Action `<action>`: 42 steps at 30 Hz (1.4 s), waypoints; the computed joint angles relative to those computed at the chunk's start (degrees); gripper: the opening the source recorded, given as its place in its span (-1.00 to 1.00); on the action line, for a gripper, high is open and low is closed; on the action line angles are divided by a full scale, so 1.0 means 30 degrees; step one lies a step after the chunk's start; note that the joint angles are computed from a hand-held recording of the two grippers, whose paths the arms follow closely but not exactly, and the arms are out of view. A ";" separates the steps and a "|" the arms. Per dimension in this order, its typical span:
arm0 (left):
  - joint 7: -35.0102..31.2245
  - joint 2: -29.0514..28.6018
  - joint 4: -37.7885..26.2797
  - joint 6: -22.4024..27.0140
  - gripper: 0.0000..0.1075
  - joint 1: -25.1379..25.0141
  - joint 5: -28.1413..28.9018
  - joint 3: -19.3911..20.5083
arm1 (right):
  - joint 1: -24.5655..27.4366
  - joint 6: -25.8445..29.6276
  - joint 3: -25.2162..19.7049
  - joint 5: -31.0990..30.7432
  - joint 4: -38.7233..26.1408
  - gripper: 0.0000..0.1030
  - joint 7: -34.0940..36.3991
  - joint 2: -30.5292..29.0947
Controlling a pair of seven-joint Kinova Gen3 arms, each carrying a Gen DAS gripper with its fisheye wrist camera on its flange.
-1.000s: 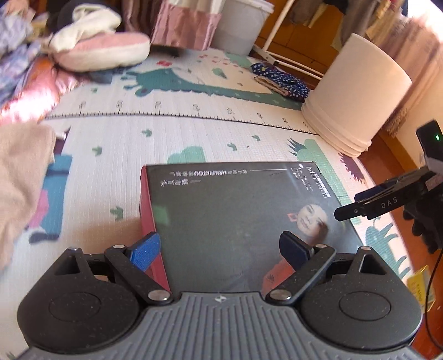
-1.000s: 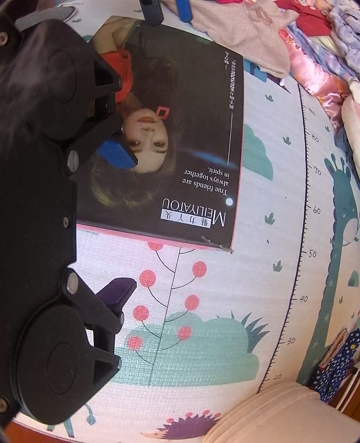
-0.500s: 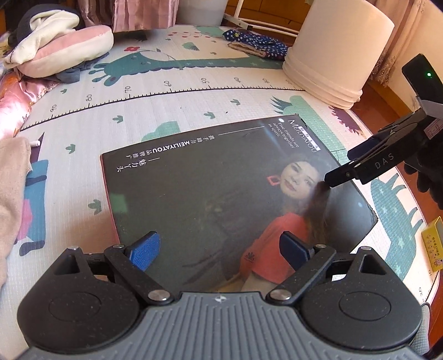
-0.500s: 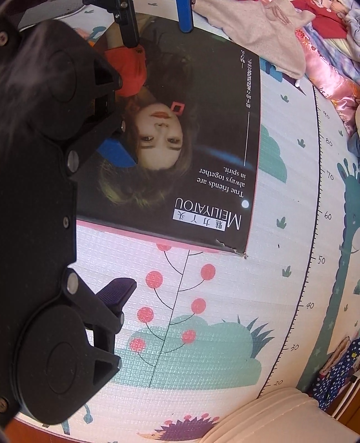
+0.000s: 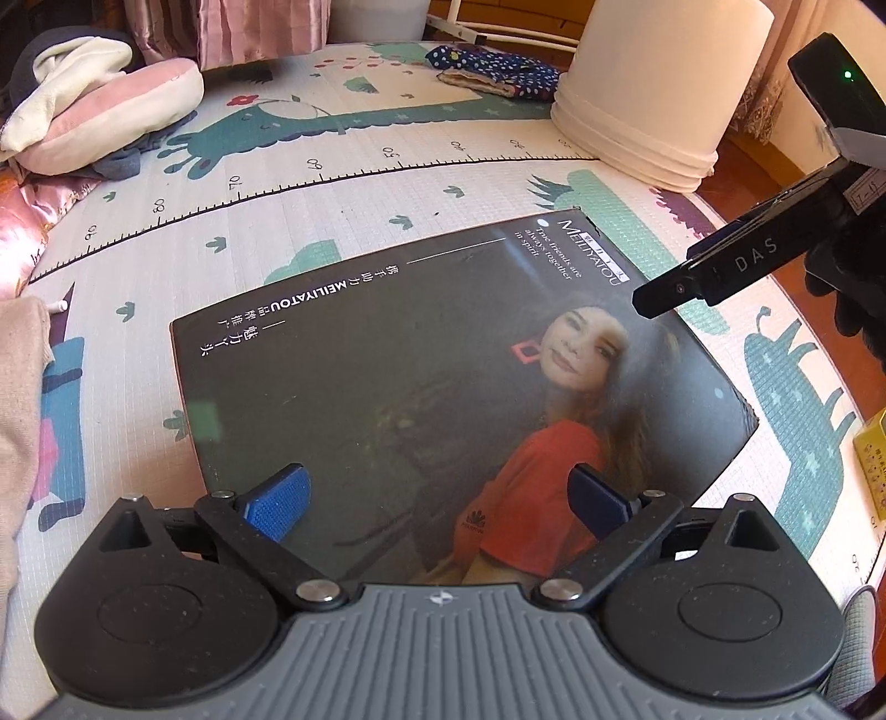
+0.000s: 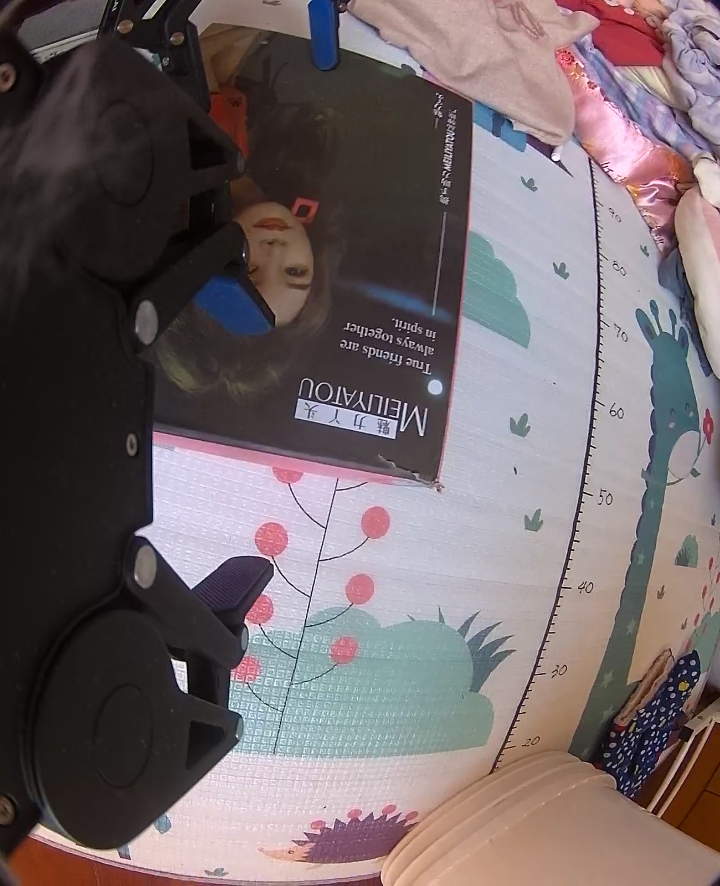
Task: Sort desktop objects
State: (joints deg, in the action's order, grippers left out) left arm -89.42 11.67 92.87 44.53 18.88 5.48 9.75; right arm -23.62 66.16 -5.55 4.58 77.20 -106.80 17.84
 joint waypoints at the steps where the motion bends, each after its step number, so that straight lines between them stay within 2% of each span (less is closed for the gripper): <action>1: -0.0028 0.0016 -0.0007 0.0021 0.85 -0.0030 0.0051 0.0001 | 0.0060 0.0452 -0.0251 0.0205 -0.0164 0.71 0.0088 0.0205; 3: 0.0060 0.0017 -0.0046 0.0064 0.85 -0.0026 0.0069 -0.0022 | 0.0555 0.0465 -0.0936 0.0482 0.0061 0.75 -0.0011 0.0237; 8: 0.0709 0.0361 -0.0913 0.1168 0.86 0.0520 -0.0876 -0.0058 | 0.1036 0.0585 -0.1040 -0.0105 0.0041 0.75 -0.0226 0.0319; 13: 0.2794 0.0389 -0.1730 0.2490 0.86 0.0834 -0.0951 -0.0300 | 0.0769 0.1097 -0.1050 -0.0030 -0.0206 0.76 -0.0195 -0.0077; 16: 0.4673 0.0217 -0.2240 0.3267 0.86 0.1503 -0.2151 -0.0436 | 0.0638 0.1547 -0.0963 -0.0115 -0.0478 0.76 -0.0607 -0.0531; 19: 0.6766 0.0250 -0.3317 0.5041 0.86 0.2423 -0.3856 -0.0467 | 0.0765 0.1713 -0.1248 -0.0441 -0.0255 0.76 -0.0344 -0.1337; 22: 0.8412 -0.0123 -0.3854 0.6317 0.86 0.3064 -0.5104 -0.0401 | 0.0688 0.2284 -0.1832 0.0182 -0.0270 0.82 -0.0472 -0.2051; 24: 0.9525 -0.0513 -0.4086 0.7081 0.87 0.3392 -0.5831 -0.0297 | -0.0155 0.2773 -0.1873 0.1431 -0.0352 0.83 -0.1012 -0.2471; 26: 1.0417 -0.0911 -0.4233 0.7721 0.87 0.3607 -0.6354 -0.0109 | -0.1916 0.3562 -0.0860 0.2985 -0.0538 0.83 -0.1642 -0.2891; 28: 1.0750 -0.1557 -0.4208 0.8020 0.87 0.3427 -0.6265 0.0259 | -0.2889 0.3419 -0.0708 0.4055 -0.0170 0.83 -0.3068 -0.3678; 31: 1.1735 -0.2470 -0.4349 0.8531 0.87 0.4020 -0.7527 0.0784 | -0.2357 0.3574 -0.1965 0.4100 -0.0112 0.83 -0.5114 -0.4642; 33: 1.2430 -0.2740 -0.4953 0.9588 0.87 0.4548 -0.8819 0.1377 | -0.2087 0.3578 -0.3163 0.4260 -0.0043 0.83 -0.5817 -0.5198; 37: 1.3194 -0.3561 -0.5360 1.0641 0.87 0.5111 -1.0099 0.2187 | -0.3140 0.4131 -0.4628 0.5957 -0.0071 0.83 -0.7591 -0.6032; 42: 1.4406 -0.3802 -0.6045 1.2574 0.87 0.5817 -1.1798 0.3364 | -0.3791 0.4742 -0.5778 0.6921 -0.0194 0.89 -0.9233 -0.6770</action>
